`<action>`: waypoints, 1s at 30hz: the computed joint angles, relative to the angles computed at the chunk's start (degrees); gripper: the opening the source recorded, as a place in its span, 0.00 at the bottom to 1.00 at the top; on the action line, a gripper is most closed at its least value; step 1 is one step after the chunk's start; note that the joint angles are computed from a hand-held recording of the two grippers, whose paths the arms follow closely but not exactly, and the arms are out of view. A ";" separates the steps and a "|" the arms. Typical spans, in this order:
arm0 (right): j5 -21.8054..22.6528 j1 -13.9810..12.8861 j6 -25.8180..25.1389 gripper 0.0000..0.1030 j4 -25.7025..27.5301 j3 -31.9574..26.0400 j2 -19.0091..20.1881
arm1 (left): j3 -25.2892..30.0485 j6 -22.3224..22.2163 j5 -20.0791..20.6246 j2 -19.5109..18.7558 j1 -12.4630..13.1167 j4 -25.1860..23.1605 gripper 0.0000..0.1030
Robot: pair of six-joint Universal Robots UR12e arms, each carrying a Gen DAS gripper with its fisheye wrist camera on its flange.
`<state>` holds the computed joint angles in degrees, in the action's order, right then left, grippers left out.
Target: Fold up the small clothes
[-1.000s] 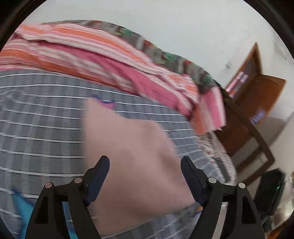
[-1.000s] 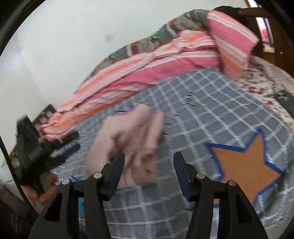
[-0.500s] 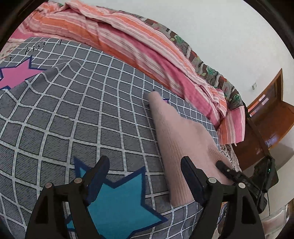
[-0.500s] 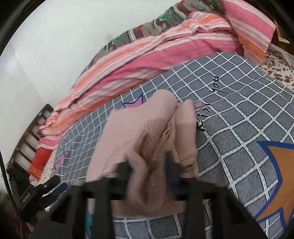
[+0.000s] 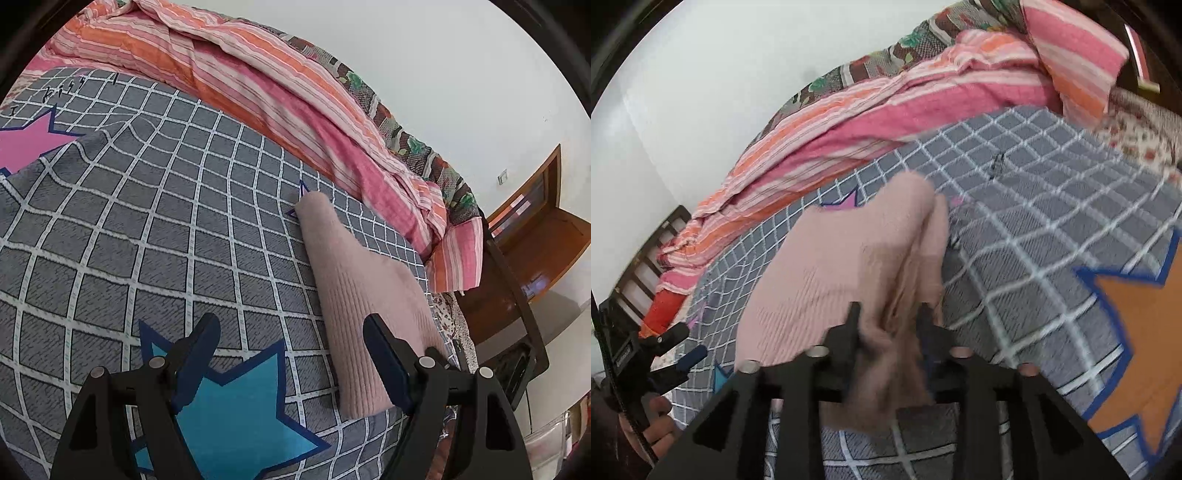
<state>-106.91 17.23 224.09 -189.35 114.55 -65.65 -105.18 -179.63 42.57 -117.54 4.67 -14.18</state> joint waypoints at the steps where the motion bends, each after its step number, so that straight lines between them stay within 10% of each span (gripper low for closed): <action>1: -1.68 0.25 -0.95 0.42 0.36 -0.42 0.00 | 0.05 -0.34 0.03 -0.11 0.01 0.64 0.76; 8: -1.48 -1.43 -4.18 0.42 5.00 -4.01 0.86 | 0.53 -4.63 0.10 -1.18 -0.34 3.24 0.76; 13: 2.83 -2.98 -3.60 0.10 2.71 -3.19 1.21 | 0.92 -5.31 0.07 -1.44 -0.92 1.95 0.76; 19: 1.38 -2.89 -1.86 0.08 1.42 -1.76 1.71 | 0.70 -4.61 0.59 -1.05 -1.34 2.38 0.77; 30: 11.46 -4.26 -0.41 0.57 0.85 -0.32 0.20 | -0.09 -3.62 -0.08 -0.77 -0.71 3.36 0.78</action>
<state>-95.46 12.98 223.68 -188.50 114.23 -65.45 -105.27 -183.25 42.49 -118.31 3.96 -10.82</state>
